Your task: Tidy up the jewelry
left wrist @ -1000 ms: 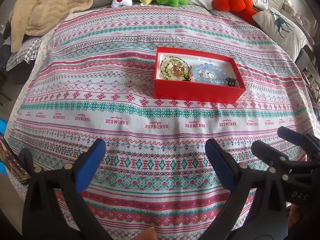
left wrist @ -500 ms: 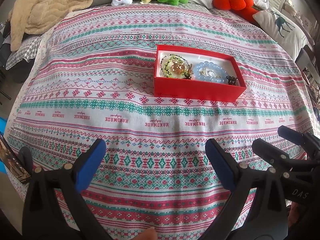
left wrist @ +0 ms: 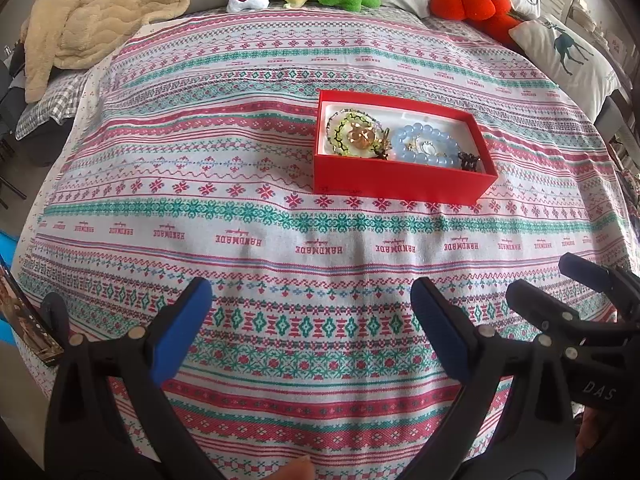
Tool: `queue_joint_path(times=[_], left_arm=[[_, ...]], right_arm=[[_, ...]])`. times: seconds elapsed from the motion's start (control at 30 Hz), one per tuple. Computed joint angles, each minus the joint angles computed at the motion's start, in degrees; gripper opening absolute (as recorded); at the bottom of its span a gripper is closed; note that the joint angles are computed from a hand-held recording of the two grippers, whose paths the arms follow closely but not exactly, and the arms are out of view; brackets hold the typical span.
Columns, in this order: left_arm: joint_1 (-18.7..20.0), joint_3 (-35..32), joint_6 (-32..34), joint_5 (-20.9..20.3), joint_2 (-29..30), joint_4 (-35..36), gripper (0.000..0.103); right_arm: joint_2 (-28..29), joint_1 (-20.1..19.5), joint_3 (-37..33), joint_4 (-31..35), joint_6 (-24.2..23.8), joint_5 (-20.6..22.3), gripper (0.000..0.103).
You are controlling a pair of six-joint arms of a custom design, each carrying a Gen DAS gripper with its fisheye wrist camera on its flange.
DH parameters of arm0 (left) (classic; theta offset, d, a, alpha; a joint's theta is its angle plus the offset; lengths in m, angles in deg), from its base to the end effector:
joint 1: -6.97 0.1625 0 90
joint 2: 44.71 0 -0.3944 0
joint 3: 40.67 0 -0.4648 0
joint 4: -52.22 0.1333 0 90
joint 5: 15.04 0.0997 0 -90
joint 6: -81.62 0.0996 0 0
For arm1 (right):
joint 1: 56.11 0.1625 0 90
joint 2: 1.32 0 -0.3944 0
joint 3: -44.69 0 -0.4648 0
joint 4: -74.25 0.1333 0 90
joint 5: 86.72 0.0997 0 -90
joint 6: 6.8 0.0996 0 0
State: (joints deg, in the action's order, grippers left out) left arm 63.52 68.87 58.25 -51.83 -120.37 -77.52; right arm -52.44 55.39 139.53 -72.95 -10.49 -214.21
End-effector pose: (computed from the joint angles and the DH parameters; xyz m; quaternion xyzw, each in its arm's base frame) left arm -0.1468 -0.6087 0.2363 0.0556 0.8915 -0.2530 0.3716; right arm 0.3238 -0.6236 0.0947 0.1683 -0.9260 0.1592 0.2981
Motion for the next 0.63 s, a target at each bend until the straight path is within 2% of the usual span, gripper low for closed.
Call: queue_joint_path(times=[0.63], left_arm=[[0.44, 0.81, 0.00, -0.20, -0.21, -1.06, 0.099]], right_arm=[[0.67, -0.22, -0.08, -0.25, -0.75, -1.12, 0.088]])
